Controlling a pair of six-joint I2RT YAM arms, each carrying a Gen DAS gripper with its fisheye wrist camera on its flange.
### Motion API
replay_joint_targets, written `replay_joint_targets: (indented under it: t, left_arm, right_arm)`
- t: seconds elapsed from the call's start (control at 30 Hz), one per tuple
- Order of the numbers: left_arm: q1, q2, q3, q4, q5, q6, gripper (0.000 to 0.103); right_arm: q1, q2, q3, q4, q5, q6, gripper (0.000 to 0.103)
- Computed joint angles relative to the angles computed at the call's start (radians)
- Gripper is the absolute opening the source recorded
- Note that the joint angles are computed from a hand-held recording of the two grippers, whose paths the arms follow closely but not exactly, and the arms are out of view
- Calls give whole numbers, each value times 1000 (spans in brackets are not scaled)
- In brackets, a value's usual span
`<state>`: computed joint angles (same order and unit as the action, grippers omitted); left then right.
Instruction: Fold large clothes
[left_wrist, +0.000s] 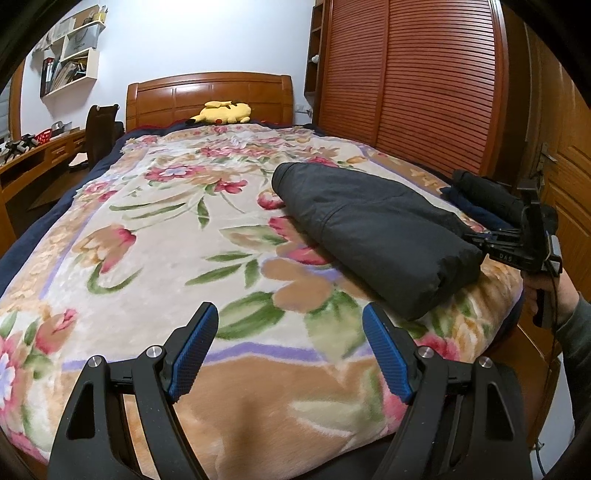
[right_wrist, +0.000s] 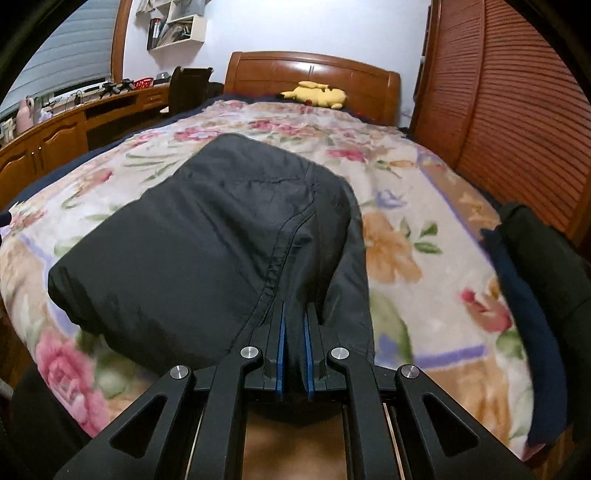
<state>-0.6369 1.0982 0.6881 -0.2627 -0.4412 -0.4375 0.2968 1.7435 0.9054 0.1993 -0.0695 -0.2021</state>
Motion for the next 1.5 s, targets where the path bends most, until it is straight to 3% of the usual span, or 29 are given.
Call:
replay_joint_targets:
  t: [0.2, 0.37, 0.53, 0.6, 1.0, 1.27, 1.5]
  left_arm:
    - [-1, 20, 7, 20, 2, 6, 81]
    - [45, 80, 25, 69, 46, 27, 81]
    - [116, 193, 69, 142, 120, 68, 81]
    - [143, 237, 93, 166, 151, 87, 81]
    - [281, 601, 451, 183, 288, 243, 81]
    - [326, 847, 765, 96, 308, 311, 81]
    - [335, 1049, 1061, -28, 272, 325, 81]
  right_arm:
    - [-30, -36, 17, -47, -49, 5, 10]
    - [-43, -65, -22, -23, -56, 17, 20]
    - [-73, -76, -53, 29, -81, 52, 54]
    - [-80, -78, -65, 38, -88, 55, 57]
    - [-73, -126, -183, 94, -66, 25, 58]
    - [-48, -15, -129, 128, -22, 60, 58]
    - [-90, 33, -103, 145, -108, 91, 58]
